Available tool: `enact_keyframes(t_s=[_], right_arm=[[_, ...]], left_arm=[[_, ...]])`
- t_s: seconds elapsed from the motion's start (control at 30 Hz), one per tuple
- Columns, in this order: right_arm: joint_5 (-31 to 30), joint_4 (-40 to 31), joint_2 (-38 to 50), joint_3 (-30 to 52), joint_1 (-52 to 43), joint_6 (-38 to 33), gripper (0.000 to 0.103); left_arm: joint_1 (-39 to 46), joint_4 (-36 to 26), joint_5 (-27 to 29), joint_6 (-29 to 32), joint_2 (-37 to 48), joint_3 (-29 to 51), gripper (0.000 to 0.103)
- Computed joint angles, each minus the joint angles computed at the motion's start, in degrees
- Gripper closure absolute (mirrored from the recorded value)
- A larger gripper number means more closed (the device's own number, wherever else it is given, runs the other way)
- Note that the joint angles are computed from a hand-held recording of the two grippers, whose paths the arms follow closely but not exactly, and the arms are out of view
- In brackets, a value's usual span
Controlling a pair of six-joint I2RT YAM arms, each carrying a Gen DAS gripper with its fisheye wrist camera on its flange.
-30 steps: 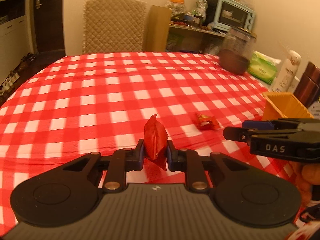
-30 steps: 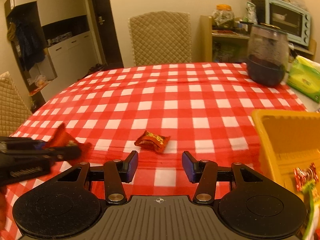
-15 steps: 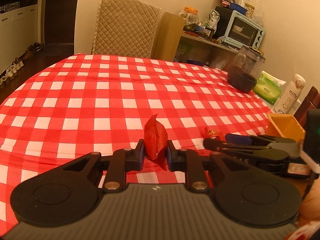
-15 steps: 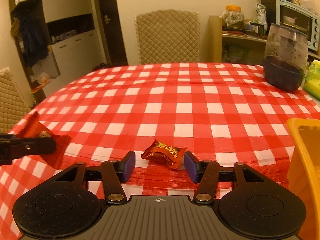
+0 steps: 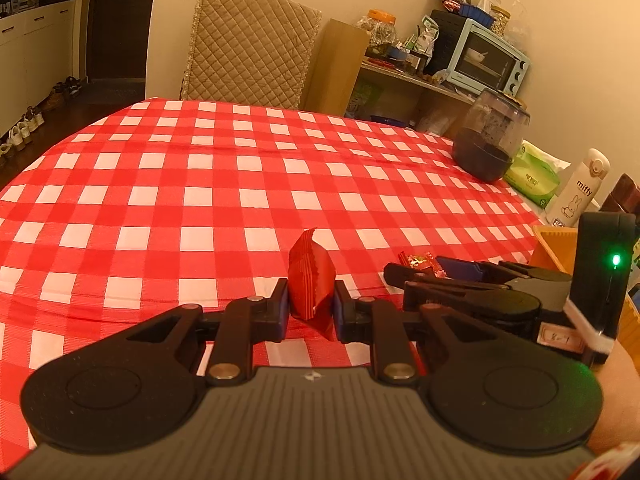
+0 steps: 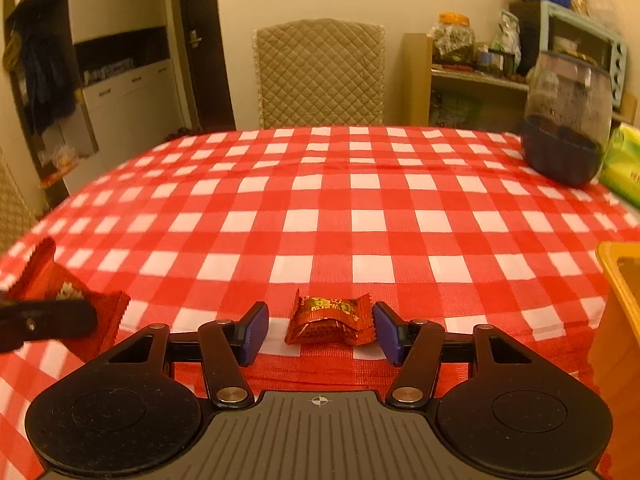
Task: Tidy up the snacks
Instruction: 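Grasp the small red-gold candy with the right gripper while the left holds the red packet, then carry the red packet and red-gold candy over the orange tray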
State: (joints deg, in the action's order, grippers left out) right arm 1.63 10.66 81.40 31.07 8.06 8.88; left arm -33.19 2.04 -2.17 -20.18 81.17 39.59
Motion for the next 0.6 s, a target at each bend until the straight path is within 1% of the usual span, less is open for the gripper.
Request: enact_keyframes(t_s=[0.03,0.1,0.13,0.17,0.2,0.27,0.43,0.6], right_arm=[[0.4,0.2,0.0,-0.2,0.1,-0.3,0.057],[-0.6,0.2,0.0,-0.2,-0.8,-0.4,0.061],[-1.0,0.3,0.1,-0.2,-1.1,-0.5,0.068],[-0.7,-0.1,-0.1,-0.2,-1.1,-0.7,0.072],[-0.9,-0.4,-0.4,-0.2,-1.2,-0.7,0.081],[-1.5,-1.2,-1.2,-0.5,-1.6,-1.0,0.081],[-0.8,-3.2,-4.7,-1.5,-1.1,-2.4,0.081],[0.1,-7.8,-11.6,-3.0,0.1,-2.6,0.081]], left_arm=[[0.0,0.0,0.1,0.0,0.0,0.0,0.084],[-0.2,0.0,0.1,0.0,0.1,0.1,0.084],[-0.4,-0.1,0.1,0.1,0.1,0.1,0.084],[-0.3,-0.1,0.2,0.2,0.1,0.1,0.084],[-0.4,-0.1,0.1,0.2,0.2,0.1,0.084],[-0.5,-0.2,0.2,0.2,0.4,0.1,0.084],[-1.1,-0.4,-0.2,0.1,0.1,0.1,0.084],[-2.6,-1.3,-1.1,-0.4,-1.0,0.0,0.084]])
